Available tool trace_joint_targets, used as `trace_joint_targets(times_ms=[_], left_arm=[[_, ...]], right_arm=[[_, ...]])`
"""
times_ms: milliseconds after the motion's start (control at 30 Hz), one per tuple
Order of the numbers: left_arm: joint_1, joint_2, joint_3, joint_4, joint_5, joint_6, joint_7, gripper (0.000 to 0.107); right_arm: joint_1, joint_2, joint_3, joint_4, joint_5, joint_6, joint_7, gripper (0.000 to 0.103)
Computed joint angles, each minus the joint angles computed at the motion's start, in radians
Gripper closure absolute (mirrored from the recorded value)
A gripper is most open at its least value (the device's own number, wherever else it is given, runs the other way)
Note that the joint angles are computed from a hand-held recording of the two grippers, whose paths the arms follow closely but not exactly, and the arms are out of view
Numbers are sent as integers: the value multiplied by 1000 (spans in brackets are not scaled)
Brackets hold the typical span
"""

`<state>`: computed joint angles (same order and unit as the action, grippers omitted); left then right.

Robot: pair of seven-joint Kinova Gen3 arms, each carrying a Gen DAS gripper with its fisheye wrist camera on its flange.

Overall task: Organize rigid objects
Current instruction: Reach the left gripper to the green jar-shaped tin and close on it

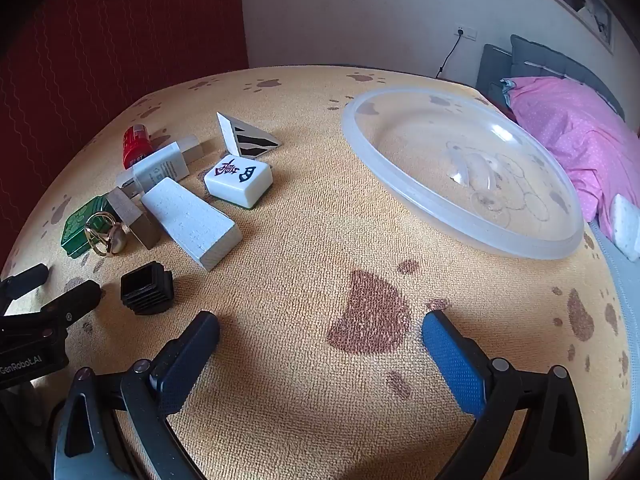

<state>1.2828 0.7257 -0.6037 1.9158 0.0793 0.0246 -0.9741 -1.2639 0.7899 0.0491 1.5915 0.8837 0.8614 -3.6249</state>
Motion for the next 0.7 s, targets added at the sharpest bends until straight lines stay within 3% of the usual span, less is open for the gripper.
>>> trace_joint_targets(times_ms=[700], left_arm=[[-27,-8,24,13,2,-21,-14,4]], right_arm=[[4,-2,-2,0,-3,-2,6,0]])
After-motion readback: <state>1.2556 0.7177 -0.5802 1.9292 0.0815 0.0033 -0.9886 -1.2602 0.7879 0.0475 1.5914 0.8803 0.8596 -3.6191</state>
